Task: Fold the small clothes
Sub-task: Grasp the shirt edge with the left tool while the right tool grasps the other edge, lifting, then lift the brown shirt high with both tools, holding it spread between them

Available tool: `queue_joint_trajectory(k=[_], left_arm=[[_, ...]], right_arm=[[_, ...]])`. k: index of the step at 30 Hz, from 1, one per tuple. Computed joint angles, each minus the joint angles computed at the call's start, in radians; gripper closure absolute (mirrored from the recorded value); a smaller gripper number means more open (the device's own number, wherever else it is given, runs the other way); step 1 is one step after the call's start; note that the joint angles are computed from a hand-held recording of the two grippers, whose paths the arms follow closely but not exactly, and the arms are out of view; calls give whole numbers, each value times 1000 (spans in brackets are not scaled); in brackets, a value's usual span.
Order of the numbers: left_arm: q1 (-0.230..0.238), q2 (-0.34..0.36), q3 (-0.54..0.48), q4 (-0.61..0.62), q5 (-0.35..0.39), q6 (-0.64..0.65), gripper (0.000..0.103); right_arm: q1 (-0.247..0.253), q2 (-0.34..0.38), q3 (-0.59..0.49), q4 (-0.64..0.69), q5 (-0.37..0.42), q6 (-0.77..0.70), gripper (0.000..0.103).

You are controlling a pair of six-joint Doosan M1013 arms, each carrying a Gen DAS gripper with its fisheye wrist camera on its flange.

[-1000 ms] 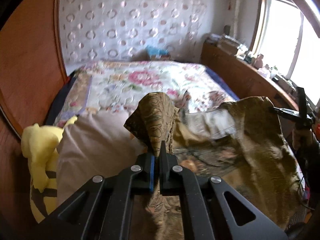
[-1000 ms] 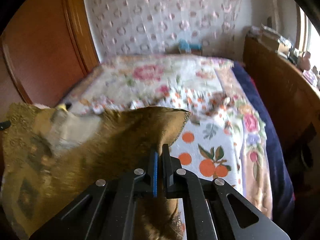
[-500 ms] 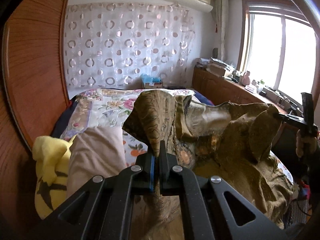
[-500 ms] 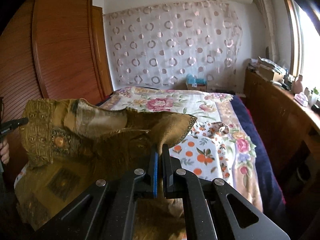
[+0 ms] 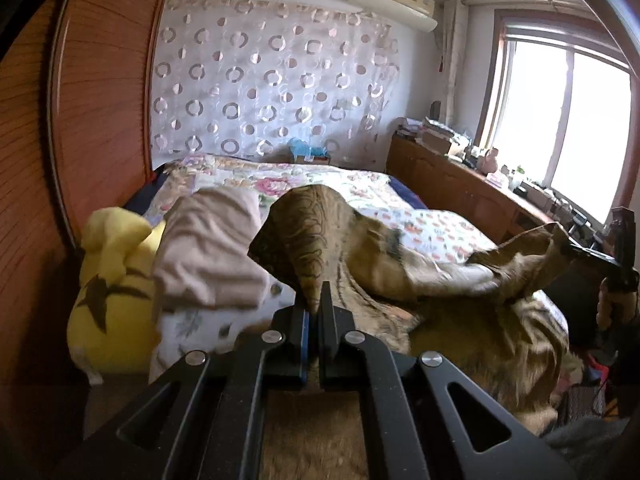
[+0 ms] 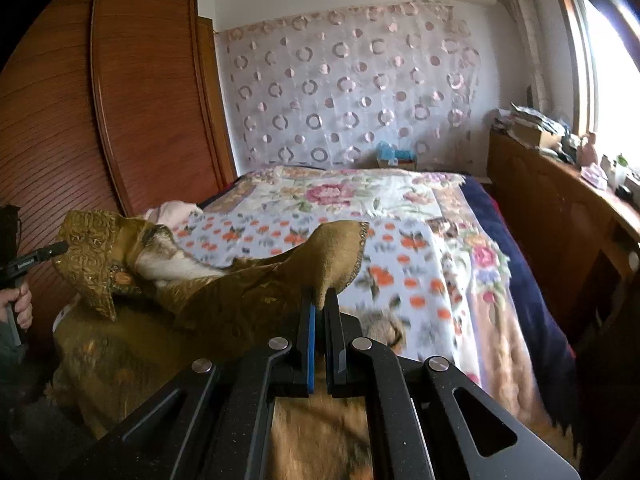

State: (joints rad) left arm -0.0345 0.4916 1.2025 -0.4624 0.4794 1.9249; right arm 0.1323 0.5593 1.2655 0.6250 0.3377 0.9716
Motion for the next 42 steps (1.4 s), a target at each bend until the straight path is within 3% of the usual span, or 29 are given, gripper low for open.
queue_joint_trajectory(k=[8,10,13,14,16,20,24,28,30,37,42], left_arm=[[10,-59,88,0,-9,-7,99],[12,-60,83,2,27,8,99],[0,-77,93,117,-6,-62,88],[-1,-85,97,133,-24,-72,75],[4,-98,108,84,-58,-30,59],[9,-99,93,95,-86,-36,49],[21,-72,63,31,-139,18,48],[28,-5,-26,83,-68,-43,48],[24,33,-75,165,-18,-104,48],[16,131,-185,239,183,-138,48],[16,153,-203,215,248,-133,48]], right_arm=[[3,-72,83,-202,30,172,100],[8,-78,87,-287,59,236,100],[27,-66,45,-489,82,396,100],[28,-65,31,-524,85,423,100],[28,-65,7,-503,82,399,100],[37,-56,-31,-633,64,508,91],[34,-21,-90,-685,66,591,70],[29,47,-172,-695,106,661,70],[35,81,-208,-708,134,683,70],[38,149,-308,-645,258,602,70],[23,164,-332,-591,297,555,69]])
